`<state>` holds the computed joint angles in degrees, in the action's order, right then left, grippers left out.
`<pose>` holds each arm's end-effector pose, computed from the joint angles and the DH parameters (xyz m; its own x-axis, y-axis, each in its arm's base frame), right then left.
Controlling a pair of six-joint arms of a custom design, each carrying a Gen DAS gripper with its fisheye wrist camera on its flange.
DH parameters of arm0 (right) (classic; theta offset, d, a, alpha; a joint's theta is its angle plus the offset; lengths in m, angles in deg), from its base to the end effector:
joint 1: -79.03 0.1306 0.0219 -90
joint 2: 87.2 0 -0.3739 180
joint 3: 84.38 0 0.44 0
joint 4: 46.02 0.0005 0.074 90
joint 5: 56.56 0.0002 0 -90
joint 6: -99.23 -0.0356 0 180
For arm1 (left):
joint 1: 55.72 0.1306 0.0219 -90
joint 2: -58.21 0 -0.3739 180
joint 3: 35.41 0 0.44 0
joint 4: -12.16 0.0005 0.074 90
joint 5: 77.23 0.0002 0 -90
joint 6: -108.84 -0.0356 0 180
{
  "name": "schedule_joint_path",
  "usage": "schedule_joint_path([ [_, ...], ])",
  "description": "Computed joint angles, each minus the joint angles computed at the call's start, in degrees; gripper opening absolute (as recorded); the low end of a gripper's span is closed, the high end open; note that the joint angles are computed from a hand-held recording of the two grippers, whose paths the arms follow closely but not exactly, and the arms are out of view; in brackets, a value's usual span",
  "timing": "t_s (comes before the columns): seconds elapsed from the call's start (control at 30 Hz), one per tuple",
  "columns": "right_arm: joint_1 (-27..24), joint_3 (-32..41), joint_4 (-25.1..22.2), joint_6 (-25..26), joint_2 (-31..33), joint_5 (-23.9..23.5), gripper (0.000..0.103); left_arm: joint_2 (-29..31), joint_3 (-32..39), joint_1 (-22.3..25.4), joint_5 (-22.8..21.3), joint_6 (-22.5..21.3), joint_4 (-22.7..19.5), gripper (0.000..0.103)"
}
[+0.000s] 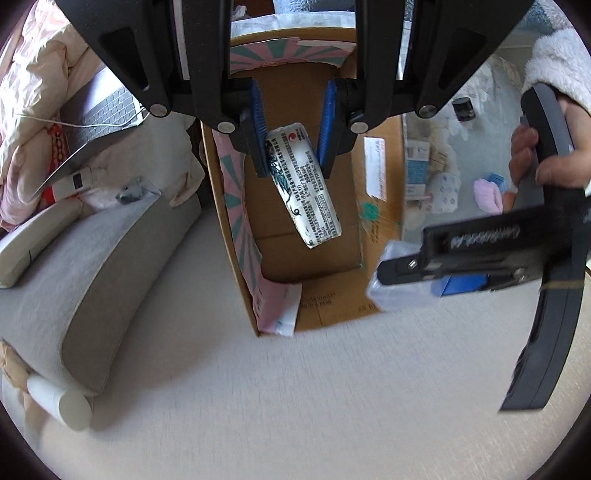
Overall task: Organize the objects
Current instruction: 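Carry the flosser box and white tube toward the cardboard box with both tools, then open the left tool over the cardboard box while the right tool releases the tube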
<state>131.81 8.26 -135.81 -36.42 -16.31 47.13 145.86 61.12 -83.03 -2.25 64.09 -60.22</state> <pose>0.2180 0.2722 0.5462 -0.9071 -0.0456 -0.4184 -0.1023 0.9882 0.1140 0.4389 -0.2168 0.4750 -0.8016 -0.3581 -0.4788 -0.3251 0.9331 -0.1536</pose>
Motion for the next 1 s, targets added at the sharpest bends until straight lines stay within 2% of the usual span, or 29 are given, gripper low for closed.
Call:
schedule_joint_path([
  [0.33,-0.90,-5.17,2.27,0.44,-0.19,-4.20,0.024,6.25,1.43,2.34,5.40,-3.99,1.16,0.079],
  [0.7,-1.50,-9.06,4.40,0.57,-0.36,-7.69,0.024,9.09,2.53,2.58,7.37,-5.74,1.64,0.079],
  [0.9,-1.56,-9.68,4.37,1.12,0.17,-8.95,0.024,10.51,3.66,2.39,7.93,-6.71,1.53,0.079],
  [1.0,-1.06,-9.33,3.43,1.59,0.94,-8.13,0.025,11.25,4.37,1.92,7.30,-7.30,1.09,0.080],
])
